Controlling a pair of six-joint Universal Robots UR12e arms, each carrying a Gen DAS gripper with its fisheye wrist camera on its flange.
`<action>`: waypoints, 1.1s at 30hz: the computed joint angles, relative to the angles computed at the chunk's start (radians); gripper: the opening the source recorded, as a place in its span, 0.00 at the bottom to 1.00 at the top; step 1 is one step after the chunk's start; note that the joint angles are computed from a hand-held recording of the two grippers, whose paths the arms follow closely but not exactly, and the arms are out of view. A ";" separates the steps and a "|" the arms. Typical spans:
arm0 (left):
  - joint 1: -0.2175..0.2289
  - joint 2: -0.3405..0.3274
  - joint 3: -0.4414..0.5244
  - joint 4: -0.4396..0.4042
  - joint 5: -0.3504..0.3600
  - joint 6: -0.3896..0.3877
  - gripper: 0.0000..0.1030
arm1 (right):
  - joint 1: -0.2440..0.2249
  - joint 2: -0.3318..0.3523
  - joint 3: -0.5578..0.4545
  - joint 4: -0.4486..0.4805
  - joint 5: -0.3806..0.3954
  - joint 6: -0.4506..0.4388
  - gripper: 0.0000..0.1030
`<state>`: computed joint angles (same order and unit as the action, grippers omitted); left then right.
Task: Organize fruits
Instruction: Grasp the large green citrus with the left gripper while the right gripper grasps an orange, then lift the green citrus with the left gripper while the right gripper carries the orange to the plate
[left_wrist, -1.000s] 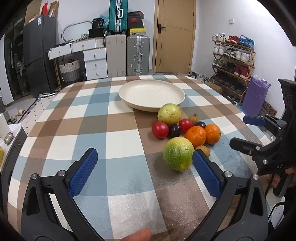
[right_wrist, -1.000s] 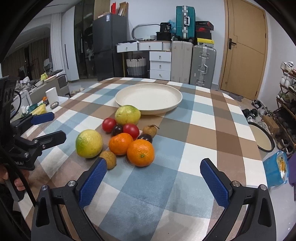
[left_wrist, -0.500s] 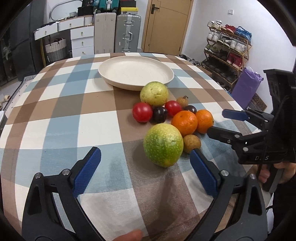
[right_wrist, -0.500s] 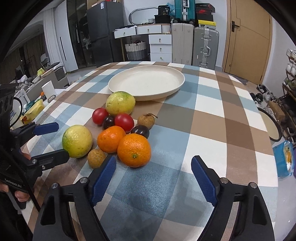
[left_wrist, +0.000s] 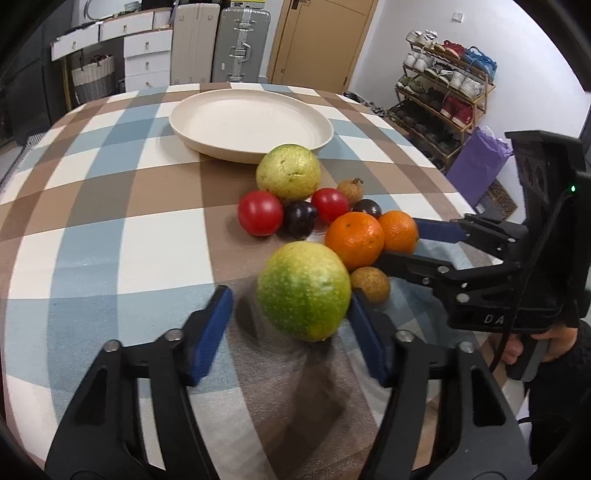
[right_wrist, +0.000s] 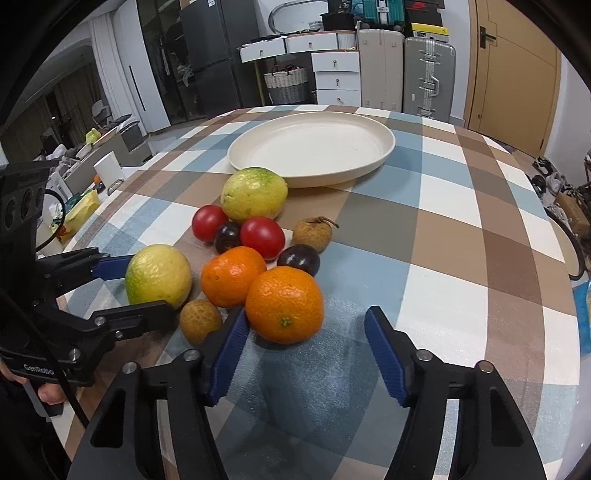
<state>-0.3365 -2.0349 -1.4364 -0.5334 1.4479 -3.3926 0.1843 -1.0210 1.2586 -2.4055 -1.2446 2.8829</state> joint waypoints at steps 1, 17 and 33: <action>0.002 0.001 -0.001 0.000 -0.018 -0.002 0.49 | 0.001 0.000 -0.001 0.003 0.004 -0.009 0.61; -0.004 0.008 -0.020 0.072 -0.007 0.029 0.44 | 0.002 -0.009 0.016 -0.017 0.024 -0.049 0.39; 0.010 0.017 -0.020 0.156 0.071 0.024 0.44 | -0.018 -0.025 0.052 -0.180 0.082 0.044 0.38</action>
<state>-0.3262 -2.0181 -1.4559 -0.3771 1.5186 -3.3685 0.1665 -1.0463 1.3111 -2.5858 -1.1622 2.9265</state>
